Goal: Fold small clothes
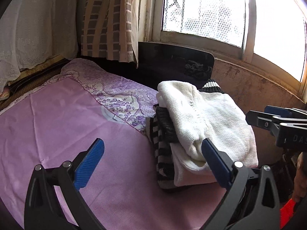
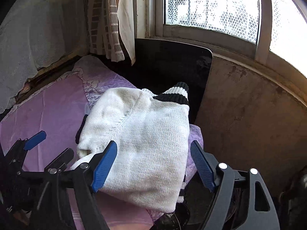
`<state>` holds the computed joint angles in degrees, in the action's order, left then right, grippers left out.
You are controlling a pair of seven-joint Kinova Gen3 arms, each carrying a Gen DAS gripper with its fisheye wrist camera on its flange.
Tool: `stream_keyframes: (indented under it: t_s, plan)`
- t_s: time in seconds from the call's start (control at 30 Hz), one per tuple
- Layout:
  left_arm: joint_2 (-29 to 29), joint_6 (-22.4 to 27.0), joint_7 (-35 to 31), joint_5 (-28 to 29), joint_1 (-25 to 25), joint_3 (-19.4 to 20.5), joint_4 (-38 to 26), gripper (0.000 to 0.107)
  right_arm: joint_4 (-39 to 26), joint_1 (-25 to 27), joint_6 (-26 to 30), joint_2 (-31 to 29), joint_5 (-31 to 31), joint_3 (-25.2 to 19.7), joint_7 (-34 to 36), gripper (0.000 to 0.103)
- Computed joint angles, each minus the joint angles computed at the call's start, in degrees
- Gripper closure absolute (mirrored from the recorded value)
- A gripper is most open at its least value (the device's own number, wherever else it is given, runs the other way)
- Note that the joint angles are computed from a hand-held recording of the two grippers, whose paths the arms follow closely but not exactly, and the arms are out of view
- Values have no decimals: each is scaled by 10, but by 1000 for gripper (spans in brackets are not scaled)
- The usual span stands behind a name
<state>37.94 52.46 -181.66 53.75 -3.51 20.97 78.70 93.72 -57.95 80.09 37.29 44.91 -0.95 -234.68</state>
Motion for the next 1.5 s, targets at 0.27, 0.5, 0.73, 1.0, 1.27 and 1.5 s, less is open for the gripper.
stream_keyframes:
  t_s: [0.27,0.5,0.73,1.0,1.27,1.5]
  plan:
    - [-36,38,-179,52,-84,1,66,9,-212,-79,175,104,-70,41,48,4]
    - [-58,41,-258,98,-108,-24,106,9,-326,-96,249,174,-73,50,64,4]
    - [-39,97,-121,42,-75,-67,38,9,-265,-103,171,160,-83,44,-5,4]
    - [-55,74,-135,43,-83,-57,70,9,-184,-105,76,125,-77,42,-89,4]
    - [-77,49,-205,89,-91,-59,118,9,-229,-108,109,142,-62,42,-50,4]
    - [-77,51,-186,79,-82,-68,111,9,-227,-108,107,140,-62,43,-47,4]
